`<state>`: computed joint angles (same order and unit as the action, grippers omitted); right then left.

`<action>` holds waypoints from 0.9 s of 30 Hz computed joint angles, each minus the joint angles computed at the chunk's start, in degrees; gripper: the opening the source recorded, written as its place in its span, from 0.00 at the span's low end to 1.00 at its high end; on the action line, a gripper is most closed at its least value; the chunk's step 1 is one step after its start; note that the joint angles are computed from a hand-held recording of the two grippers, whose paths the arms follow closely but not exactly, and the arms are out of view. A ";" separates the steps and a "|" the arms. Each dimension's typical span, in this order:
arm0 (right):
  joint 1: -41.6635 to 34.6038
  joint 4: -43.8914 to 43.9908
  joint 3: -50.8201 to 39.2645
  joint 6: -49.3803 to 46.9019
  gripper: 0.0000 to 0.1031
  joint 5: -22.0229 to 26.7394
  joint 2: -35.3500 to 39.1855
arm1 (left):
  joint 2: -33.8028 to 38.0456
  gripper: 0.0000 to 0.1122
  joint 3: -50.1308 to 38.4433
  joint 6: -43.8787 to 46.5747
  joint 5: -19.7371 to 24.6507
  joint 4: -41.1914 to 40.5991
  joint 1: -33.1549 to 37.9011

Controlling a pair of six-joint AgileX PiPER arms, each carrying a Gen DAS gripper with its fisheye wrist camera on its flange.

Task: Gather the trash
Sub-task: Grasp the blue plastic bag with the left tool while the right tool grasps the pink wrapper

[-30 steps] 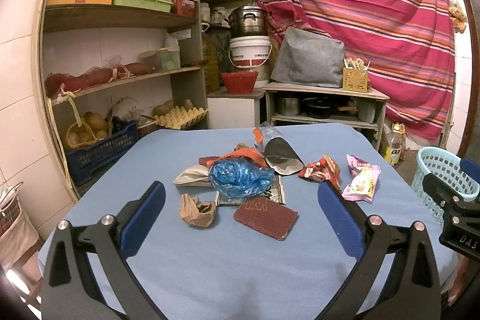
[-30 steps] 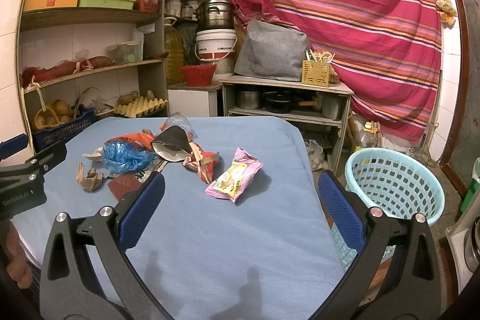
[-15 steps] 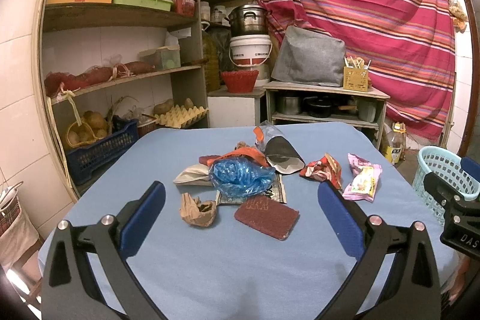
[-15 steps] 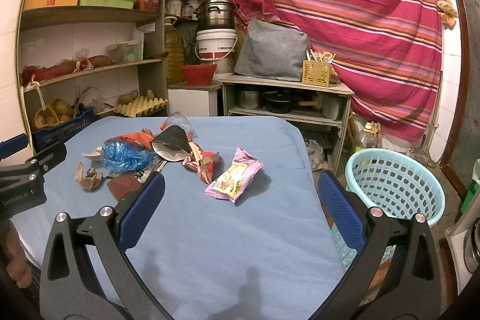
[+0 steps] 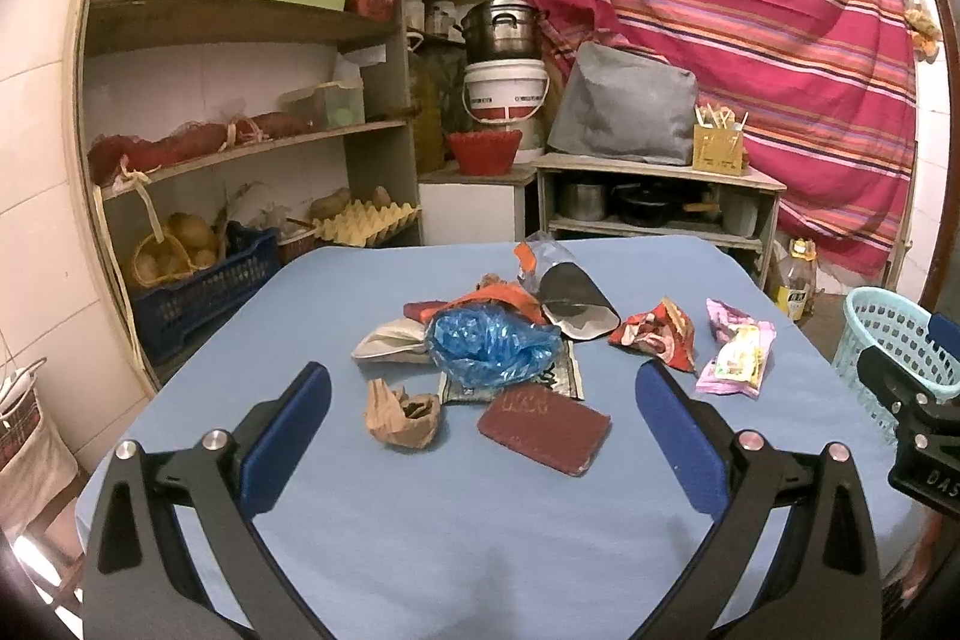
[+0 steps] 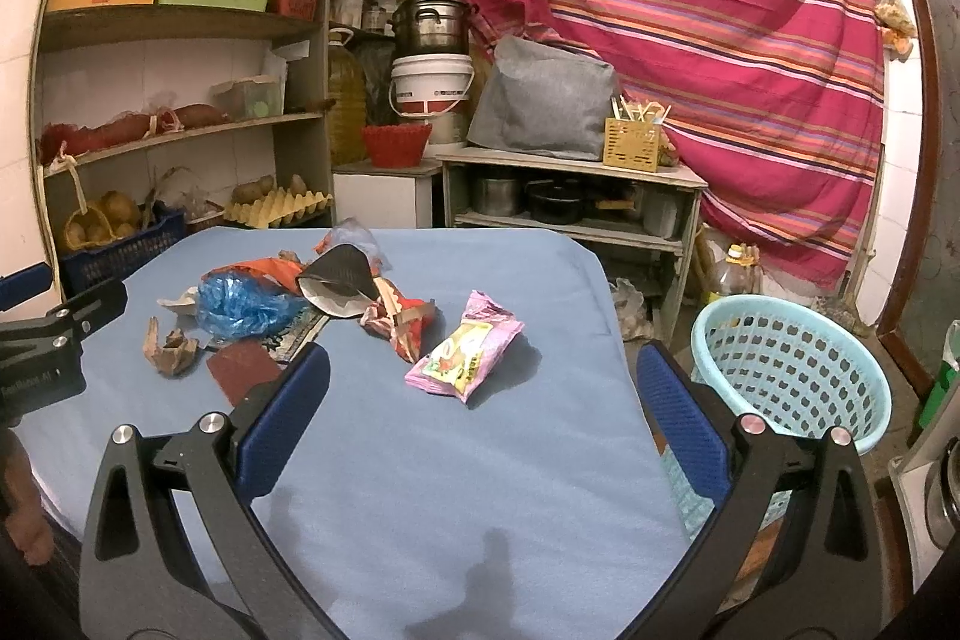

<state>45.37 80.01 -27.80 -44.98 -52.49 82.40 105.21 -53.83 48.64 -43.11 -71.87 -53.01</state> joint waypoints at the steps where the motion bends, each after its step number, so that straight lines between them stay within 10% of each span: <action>1: -0.32 -0.28 0.11 0.12 0.96 0.02 0.04 | 0.29 0.88 -0.62 0.87 0.49 -0.53 0.20; 11: -12.29 -12.71 -3.58 3.00 0.96 9.08 2.88 | 4.49 0.88 -11.94 13.25 4.90 -6.84 6.07; 27: -26.34 -0.37 -24.20 -23.33 0.96 21.29 18.40 | 19.85 0.88 -34.01 39.19 15.42 -27.87 14.82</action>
